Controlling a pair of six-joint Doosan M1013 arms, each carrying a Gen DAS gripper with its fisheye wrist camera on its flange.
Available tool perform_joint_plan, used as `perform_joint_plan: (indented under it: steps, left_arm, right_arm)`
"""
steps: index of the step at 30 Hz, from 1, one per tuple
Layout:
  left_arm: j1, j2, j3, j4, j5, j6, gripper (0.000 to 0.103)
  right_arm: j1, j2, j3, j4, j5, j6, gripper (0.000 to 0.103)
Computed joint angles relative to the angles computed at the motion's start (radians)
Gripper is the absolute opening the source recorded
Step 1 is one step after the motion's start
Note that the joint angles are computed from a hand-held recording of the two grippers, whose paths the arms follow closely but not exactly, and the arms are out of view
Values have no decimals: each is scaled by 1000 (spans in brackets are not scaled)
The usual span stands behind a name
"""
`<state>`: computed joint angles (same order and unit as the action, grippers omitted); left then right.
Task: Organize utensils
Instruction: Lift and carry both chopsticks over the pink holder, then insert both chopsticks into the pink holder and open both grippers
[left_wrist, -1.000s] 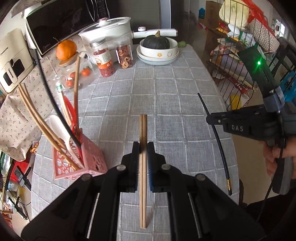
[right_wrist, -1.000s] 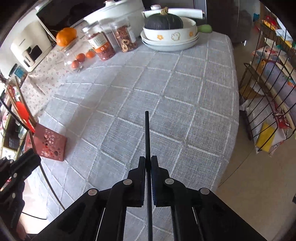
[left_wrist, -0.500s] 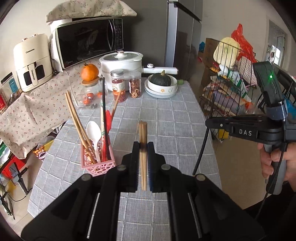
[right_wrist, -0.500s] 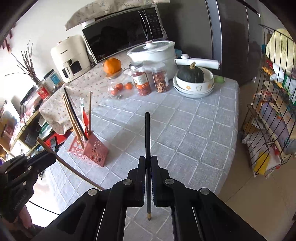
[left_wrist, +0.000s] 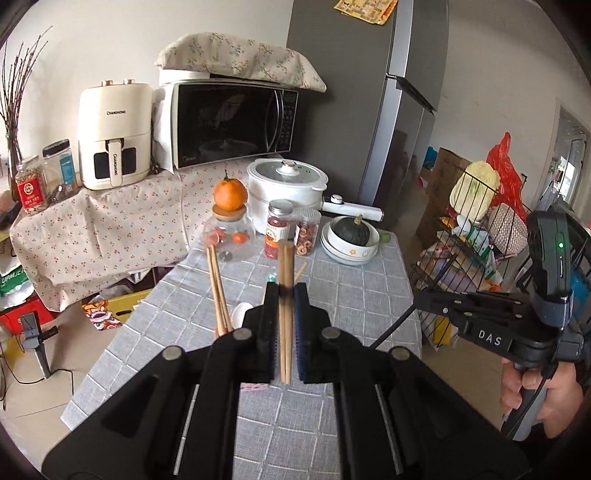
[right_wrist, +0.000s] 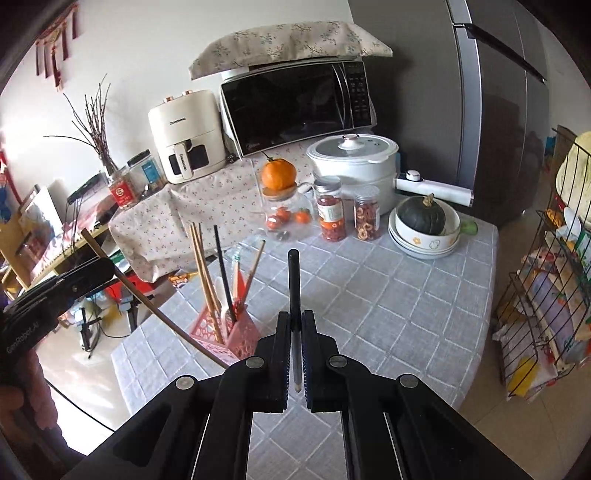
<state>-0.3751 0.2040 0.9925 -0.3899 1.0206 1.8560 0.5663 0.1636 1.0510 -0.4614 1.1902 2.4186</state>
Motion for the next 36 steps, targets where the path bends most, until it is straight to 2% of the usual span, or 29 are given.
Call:
perform_joint_plan:
  steps: [6, 11, 15, 24, 30, 36]
  left_arm:
    - [25, 2, -6, -3, -46, -12, 9]
    - [18, 11, -5, 71, -84, -51, 9]
    - [21, 30, -9, 43, -93, -48, 9]
    - [-2, 86, -69, 143, 10, -117, 9]
    - [-10, 121, -106, 187, 89, -122, 9]
    - [-5, 138, -122, 176, 129, -131, 9]
  right_arm:
    - [12, 19, -47, -16, -50, 7, 6]
    - [15, 29, -66, -20, -104, 25, 6]
    - [14, 44, -75, -9, -135, 34, 6]
    - [-10, 77, -77, 49, -192, 53, 6]
    - [-28, 104, -90, 104, -164, 27, 6]
    - [-37, 120, -96, 127, -143, 25, 6]
